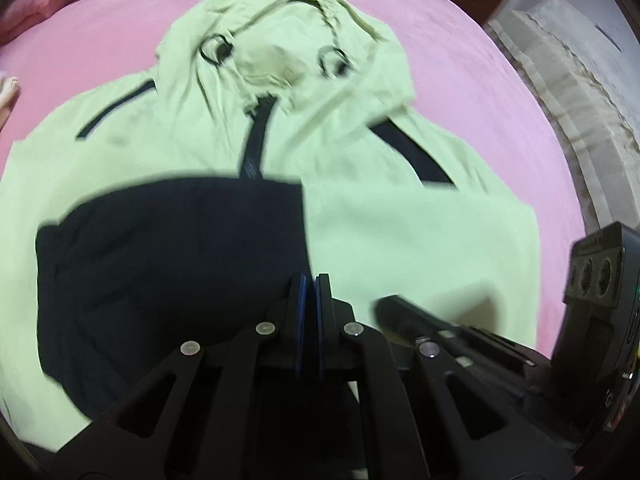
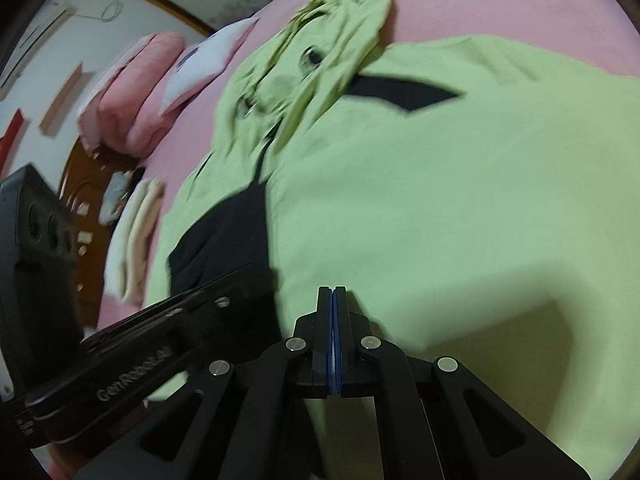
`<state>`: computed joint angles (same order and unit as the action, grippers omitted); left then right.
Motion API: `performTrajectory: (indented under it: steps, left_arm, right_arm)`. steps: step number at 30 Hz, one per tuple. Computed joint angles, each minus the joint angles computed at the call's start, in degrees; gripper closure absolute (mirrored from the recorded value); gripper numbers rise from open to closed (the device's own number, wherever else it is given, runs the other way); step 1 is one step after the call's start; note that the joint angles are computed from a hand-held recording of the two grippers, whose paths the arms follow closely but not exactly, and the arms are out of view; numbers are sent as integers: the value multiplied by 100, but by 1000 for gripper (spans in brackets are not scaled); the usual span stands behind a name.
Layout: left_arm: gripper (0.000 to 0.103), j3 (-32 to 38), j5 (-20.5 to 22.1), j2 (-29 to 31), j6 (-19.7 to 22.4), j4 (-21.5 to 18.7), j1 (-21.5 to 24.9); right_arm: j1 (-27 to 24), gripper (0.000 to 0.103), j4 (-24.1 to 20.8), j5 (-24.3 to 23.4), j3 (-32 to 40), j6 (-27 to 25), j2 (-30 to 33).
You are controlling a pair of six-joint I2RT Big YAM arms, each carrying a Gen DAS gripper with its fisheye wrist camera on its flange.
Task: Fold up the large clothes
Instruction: 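Grasp the jacket side edge with the right gripper and fold it toward the center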
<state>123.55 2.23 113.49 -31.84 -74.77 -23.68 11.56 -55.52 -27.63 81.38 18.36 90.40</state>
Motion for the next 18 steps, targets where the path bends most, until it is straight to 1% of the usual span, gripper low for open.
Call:
performTrajectory:
  steps: [2, 4, 6, 8, 10, 11, 12, 13, 14, 16, 17, 18]
  left_arm:
    - [102, 271, -366, 189, 5, -179, 108]
    - [102, 665, -912, 452, -86, -607, 229]
    - [102, 522, -1157, 369, -286, -618, 398]
    - [102, 161, -1293, 142, -492, -510, 609]
    - [102, -130, -1381, -31, -559, -443, 772]
    - [102, -335, -1355, -144, -567, -344, 861]
    - [102, -592, -1142, -278, -559, -131, 968]
    - [102, -693, -1001, -319, -570, -38, 1017]
    - [102, -736, -968, -339, -556, -18, 1031]
    - [102, -652, -1129, -287, -475, -125, 998]
    - [102, -543, -1222, -220, -454, -224, 964]
    - [102, -422, -1281, -156, -438, -345, 930]
  right_arm:
    - [-127, 103, -33, 111, 240, -30, 183]
    - [-292, 103, -110, 362, 456, -90, 315]
    - [-617, 103, -189, 494, 579, -115, 370]
    - [-941, 103, -183, 418, 672, -1, 411]
    - [-1192, 103, -143, 676, 670, 140, 339]
    - [-1350, 103, -109, 986, 642, 294, 252]
    - [-1503, 103, -75, 1088, 611, 380, 237]
    - [-1690, 103, -39, 1074, 548, 572, 171]
    - [-1804, 103, -64, 1149, 553, 693, 159]
    - [-1878, 103, -200, 1644, 573, 766, 95]
    - [-1934, 103, -215, 1766, 519, 718, 62]
    - [-1969, 103, -280, 1726, 522, 704, 27]
